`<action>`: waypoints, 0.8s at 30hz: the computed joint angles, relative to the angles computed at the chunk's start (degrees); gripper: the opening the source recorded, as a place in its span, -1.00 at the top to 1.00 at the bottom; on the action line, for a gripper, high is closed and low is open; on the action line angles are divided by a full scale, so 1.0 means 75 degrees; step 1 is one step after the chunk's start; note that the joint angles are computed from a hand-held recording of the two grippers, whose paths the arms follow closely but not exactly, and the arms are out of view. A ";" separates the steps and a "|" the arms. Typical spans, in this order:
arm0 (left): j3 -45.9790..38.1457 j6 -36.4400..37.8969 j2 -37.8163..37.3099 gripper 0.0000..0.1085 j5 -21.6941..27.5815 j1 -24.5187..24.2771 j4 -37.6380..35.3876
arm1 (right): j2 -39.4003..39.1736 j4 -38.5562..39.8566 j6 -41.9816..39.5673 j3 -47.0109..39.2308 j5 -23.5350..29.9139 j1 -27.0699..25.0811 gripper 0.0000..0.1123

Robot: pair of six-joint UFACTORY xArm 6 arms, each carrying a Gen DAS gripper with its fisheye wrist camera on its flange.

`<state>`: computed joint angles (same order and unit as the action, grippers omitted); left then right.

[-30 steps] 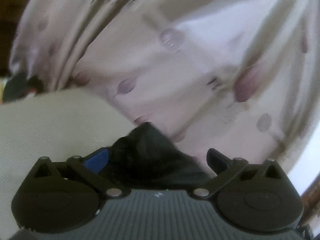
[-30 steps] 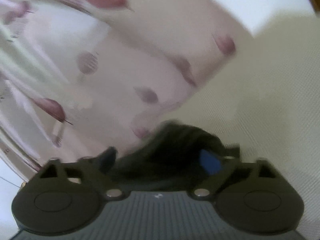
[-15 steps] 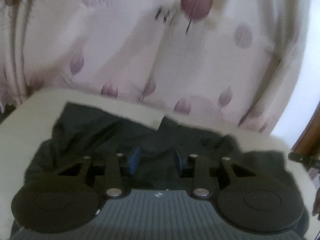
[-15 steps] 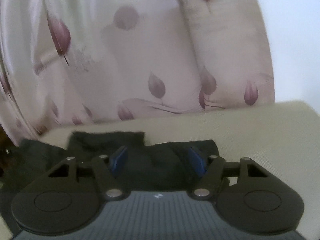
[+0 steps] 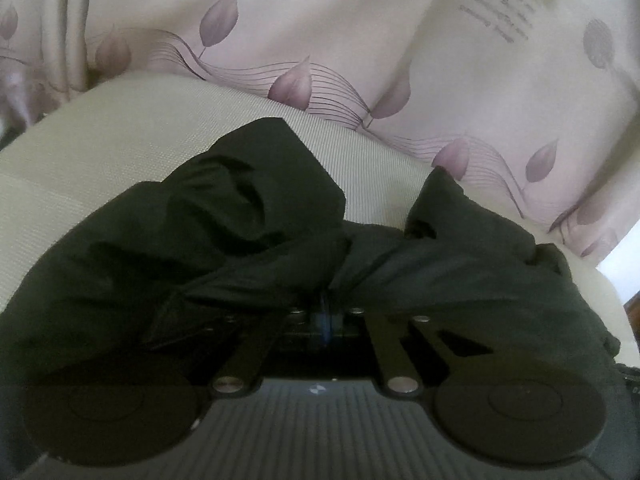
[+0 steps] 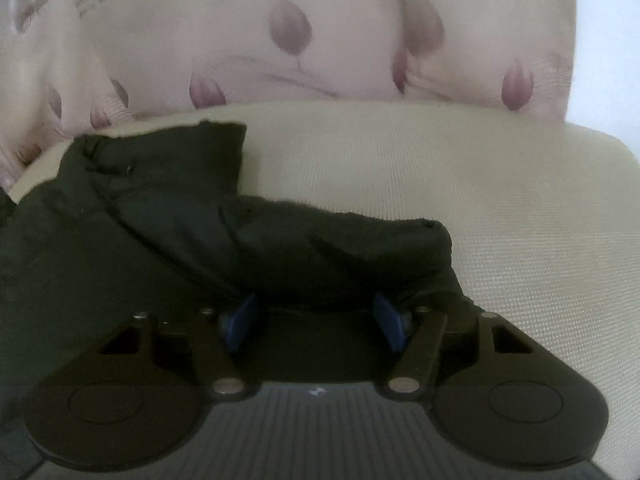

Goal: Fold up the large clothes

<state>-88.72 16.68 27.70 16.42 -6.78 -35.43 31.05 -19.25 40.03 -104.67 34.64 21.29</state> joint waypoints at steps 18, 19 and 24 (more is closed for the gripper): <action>0.0268 0.2748 -0.0193 0.80 0.0366 0.0198 -0.3727 | 0.0259 -0.0100 0.0067 -0.0599 0.0549 0.0047 -0.22; 0.0339 0.2611 -0.0313 0.79 0.0413 0.0232 -0.3483 | 0.0295 0.0029 -0.0092 -0.0789 0.0748 0.0051 -0.28; 0.0607 0.4041 -0.0994 -0.15 -0.0340 0.0085 -0.4098 | -0.0598 -0.1805 0.1168 0.0012 -0.0142 0.0250 -0.41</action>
<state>-84.17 46.99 20.25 13.87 -6.14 -66.17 26.56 -32.79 48.79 -104.58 33.57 23.17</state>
